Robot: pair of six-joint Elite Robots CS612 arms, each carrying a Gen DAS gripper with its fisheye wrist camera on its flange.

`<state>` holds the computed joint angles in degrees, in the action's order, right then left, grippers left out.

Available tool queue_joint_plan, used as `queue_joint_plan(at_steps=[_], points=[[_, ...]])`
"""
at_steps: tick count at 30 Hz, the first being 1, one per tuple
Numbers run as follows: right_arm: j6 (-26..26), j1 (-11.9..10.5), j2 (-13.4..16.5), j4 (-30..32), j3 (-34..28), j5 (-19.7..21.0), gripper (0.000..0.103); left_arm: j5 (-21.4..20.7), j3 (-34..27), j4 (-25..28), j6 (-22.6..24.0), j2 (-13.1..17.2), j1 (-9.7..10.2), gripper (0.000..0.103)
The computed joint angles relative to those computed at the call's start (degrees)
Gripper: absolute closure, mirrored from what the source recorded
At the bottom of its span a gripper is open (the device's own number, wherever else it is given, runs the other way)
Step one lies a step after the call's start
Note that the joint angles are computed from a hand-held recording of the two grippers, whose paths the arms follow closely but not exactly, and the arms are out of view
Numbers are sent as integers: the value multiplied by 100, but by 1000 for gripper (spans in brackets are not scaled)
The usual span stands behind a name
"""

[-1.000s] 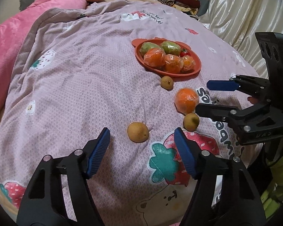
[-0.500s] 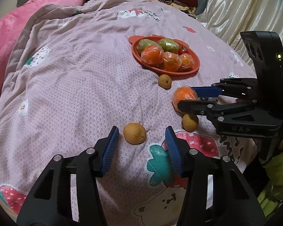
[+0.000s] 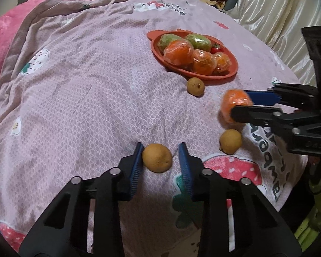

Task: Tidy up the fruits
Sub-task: 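Carry the tan fruit and wrapped orange over the orange plate with both tools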

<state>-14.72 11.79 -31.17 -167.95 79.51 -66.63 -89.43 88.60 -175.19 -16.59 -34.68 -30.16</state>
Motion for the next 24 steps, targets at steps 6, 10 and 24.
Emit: queue_joint_plan(at_steps=[6, 10, 24], points=[[94, -52, -53, -159, 64, 83, 66, -123, -7, -46, -63, -22, 39, 84], [127, -88, -85, -276, 101, 126, 67, -217, -5, -161, -92, -56, 57, 84], [363, -238, -85, -594, 23, 177, 67, -44, -451, -154, 117, -67, 77, 84]])
